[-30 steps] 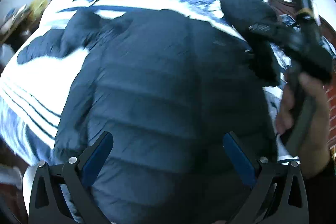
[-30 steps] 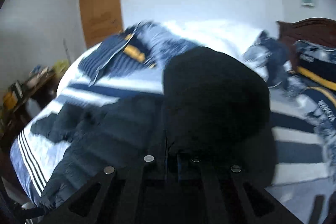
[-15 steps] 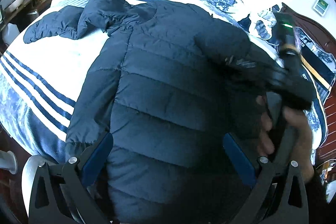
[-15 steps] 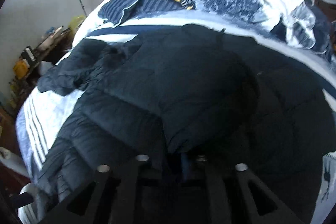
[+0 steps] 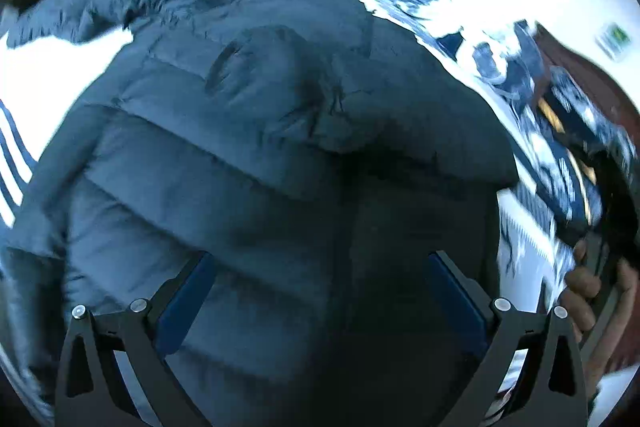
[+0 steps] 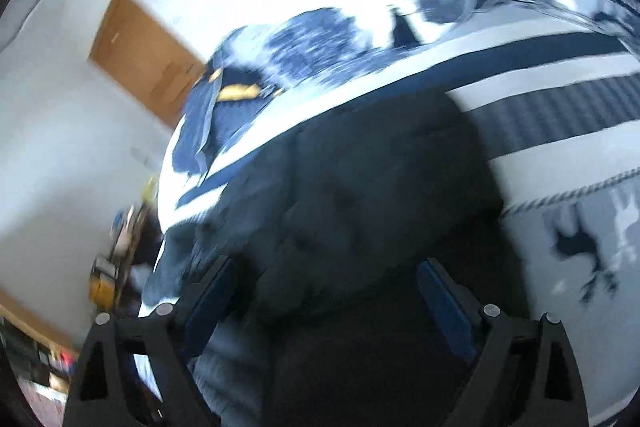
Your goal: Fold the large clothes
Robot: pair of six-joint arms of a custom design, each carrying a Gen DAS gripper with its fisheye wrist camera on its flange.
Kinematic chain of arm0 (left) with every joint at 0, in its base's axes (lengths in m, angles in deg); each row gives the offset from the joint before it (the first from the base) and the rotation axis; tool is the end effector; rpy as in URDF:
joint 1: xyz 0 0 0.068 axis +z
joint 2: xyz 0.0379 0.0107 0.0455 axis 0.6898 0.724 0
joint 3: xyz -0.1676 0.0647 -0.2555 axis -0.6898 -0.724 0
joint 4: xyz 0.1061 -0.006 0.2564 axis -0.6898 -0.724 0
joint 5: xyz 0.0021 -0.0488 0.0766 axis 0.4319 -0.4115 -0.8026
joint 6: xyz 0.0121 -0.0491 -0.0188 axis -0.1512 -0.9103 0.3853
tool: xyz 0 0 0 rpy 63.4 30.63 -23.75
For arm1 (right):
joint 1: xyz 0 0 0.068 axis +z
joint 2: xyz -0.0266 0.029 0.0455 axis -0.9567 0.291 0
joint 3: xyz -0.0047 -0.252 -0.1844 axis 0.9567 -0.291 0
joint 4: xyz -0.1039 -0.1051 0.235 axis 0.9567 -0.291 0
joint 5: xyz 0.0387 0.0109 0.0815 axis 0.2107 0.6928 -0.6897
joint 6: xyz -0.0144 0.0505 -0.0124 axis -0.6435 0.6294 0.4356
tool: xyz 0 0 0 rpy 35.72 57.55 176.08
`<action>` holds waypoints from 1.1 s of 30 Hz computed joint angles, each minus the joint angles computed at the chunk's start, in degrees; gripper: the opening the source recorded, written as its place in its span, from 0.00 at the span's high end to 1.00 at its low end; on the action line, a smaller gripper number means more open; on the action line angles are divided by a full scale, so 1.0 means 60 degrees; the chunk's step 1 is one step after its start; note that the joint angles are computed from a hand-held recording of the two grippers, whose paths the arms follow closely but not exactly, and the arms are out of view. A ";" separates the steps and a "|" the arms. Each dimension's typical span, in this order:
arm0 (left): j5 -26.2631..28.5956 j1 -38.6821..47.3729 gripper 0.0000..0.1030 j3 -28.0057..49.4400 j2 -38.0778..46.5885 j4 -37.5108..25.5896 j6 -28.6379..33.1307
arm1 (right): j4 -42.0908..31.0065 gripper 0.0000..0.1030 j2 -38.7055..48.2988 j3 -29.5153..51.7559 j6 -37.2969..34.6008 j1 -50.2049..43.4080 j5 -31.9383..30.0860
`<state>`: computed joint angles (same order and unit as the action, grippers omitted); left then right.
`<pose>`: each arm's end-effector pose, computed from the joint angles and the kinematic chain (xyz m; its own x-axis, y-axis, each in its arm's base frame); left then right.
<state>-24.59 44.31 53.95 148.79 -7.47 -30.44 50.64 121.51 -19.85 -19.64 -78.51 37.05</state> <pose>0.3221 -0.0112 0.2190 -0.9196 -0.0668 -0.3871 0.1078 0.9047 -0.4123 0.3154 -0.0201 0.2391 -0.5957 0.6866 -0.4168 0.3741 0.6964 0.6124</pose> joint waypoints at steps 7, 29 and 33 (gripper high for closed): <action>0.0227 -0.0119 0.00 0.0662 0.1427 0.1295 -0.2392 | 0.3075 0.27 0.1960 -0.1065 0.1630 -0.1928 -0.2460; 0.0233 0.0897 0.94 0.5042 0.3341 0.1528 -0.3227 | 0.7117 0.39 0.3884 -0.1582 0.4222 -0.2120 -0.4612; 0.0081 0.0945 0.94 0.4999 0.3891 0.1325 -0.2622 | 0.6657 0.39 0.4216 -0.1234 0.4091 -0.1873 -0.4329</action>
<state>-24.10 49.98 83.94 172.13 0.49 -46.17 90.59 146.81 -27.26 4.91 -89.75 11.07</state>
